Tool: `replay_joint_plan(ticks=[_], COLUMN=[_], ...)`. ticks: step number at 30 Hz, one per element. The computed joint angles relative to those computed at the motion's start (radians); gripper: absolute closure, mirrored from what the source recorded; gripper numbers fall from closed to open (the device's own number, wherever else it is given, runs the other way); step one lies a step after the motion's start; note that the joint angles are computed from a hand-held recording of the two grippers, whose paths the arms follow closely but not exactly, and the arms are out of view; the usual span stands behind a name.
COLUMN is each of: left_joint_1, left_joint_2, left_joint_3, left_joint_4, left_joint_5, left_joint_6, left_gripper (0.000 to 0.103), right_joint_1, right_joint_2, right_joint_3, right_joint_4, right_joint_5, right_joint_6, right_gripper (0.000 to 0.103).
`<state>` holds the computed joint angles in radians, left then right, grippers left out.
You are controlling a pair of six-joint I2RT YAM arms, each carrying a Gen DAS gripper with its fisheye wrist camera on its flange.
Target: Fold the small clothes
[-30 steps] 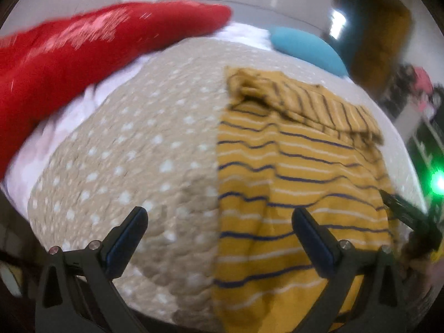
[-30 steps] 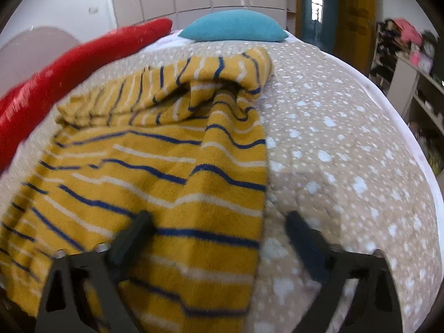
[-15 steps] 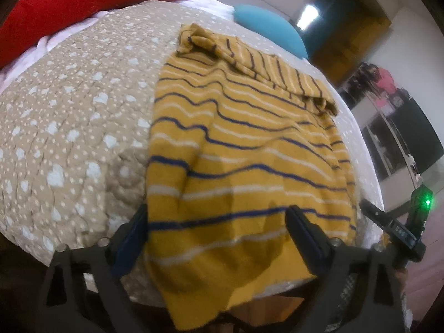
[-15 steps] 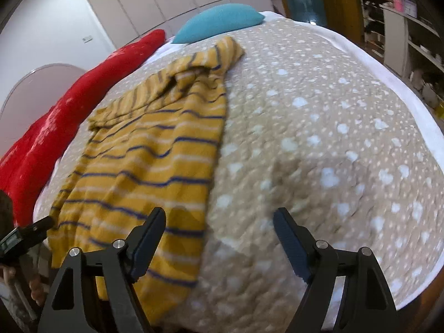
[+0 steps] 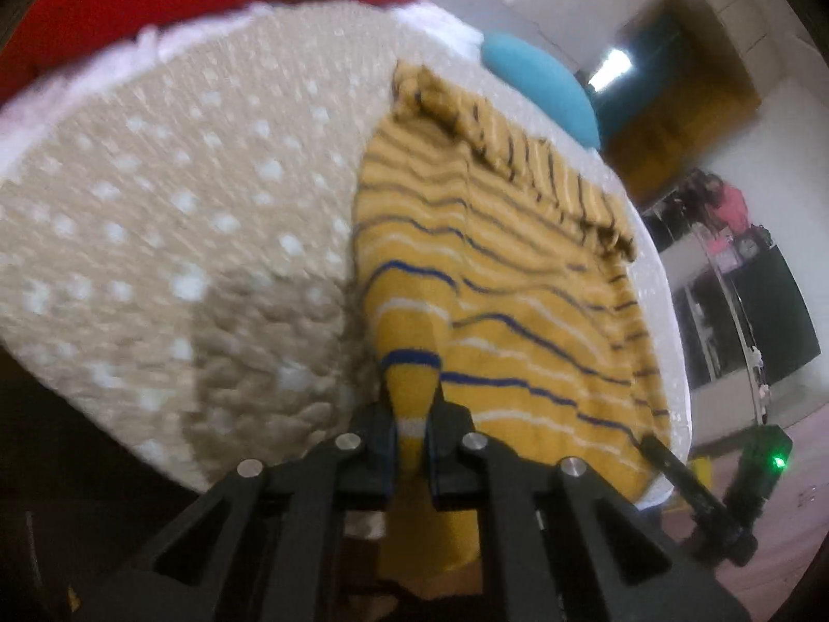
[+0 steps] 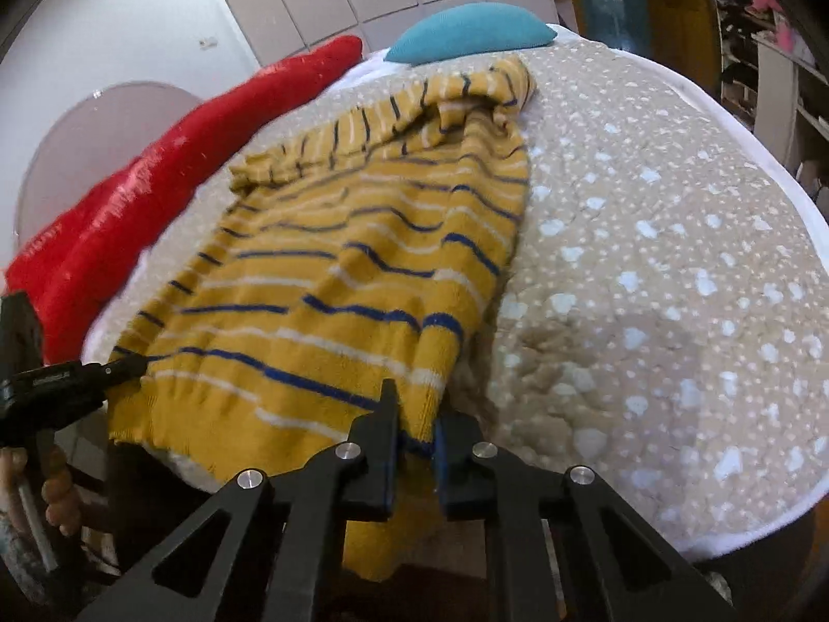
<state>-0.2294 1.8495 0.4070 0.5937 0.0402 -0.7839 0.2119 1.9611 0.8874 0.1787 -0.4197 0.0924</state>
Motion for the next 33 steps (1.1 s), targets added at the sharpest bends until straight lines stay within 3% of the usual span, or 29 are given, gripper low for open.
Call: replay_joint_plan(ticks=[4,7,8,13,15,16,17,18,21,27,30,31,32,33], left_joint_1=[-0.062,-0.097,-0.099,-0.089,-0.096,-0.102,-0.1,-0.096,-0.093,-0.09,-0.115,-0.128,-0.138,-0.141], left_joint_2=[-0.125,-0.06,-0.033,-0.001,-0.015,-0.021,-0.018,-0.013,0.011,0.127,0.171,0.176,0.17,0.158], left_joint_3=[-0.073,-0.052,-0.042,-0.045,-0.057,-0.066,-0.066,-0.073,-0.086,-0.053,-0.031,-0.027,-0.023,-0.014], left_joint_4=[-0.045,-0.052,-0.049,-0.002,0.004,0.004,0.005,0.021,0.072,0.161,0.181,0.182,0.167,0.131], left_joint_5=[-0.045,-0.073,-0.074,-0.069,-0.087,-0.103,-0.107,-0.104,-0.116,-0.021,0.015,0.011,-0.001,-0.004], left_joint_6=[-0.005,-0.011,-0.017,-0.012,-0.008,-0.008,-0.006,-0.007,-0.023,-0.021,-0.018,-0.012,-0.005,0.004], left_gripper=[0.095,0.095,0.095,0.094,0.093,0.092,0.085,0.073,0.041,0.03,0.031,0.039,0.083,0.093], right_joint_1=[-0.095,-0.112,-0.11,-0.143,-0.167,-0.175,-0.181,-0.182,-0.174,-0.103,-0.075,-0.071,-0.062,-0.051], right_joint_2=[-0.114,-0.061,-0.042,0.026,0.038,0.041,0.048,0.059,0.077,0.138,0.147,0.149,0.149,0.148], right_joint_3=[-0.102,-0.089,-0.078,-0.015,-0.005,-0.011,-0.007,0.004,0.031,0.082,0.073,0.071,0.071,0.078], right_joint_4=[-0.052,-0.087,-0.098,-0.138,-0.134,-0.123,-0.122,-0.13,-0.17,-0.21,-0.176,-0.167,-0.166,-0.177], right_joint_5=[-0.054,-0.051,-0.045,-0.088,-0.129,-0.145,-0.158,-0.18,-0.209,-0.184,-0.192,-0.187,-0.178,-0.174], right_joint_6=[-0.063,-0.081,-0.078,-0.059,-0.036,-0.027,-0.024,-0.025,-0.049,-0.049,-0.038,-0.041,-0.049,-0.057], right_gripper=[0.094,0.095,0.101,0.1,0.094,0.078,0.062,0.055,0.052,0.049,0.048,0.048,0.069,0.086])
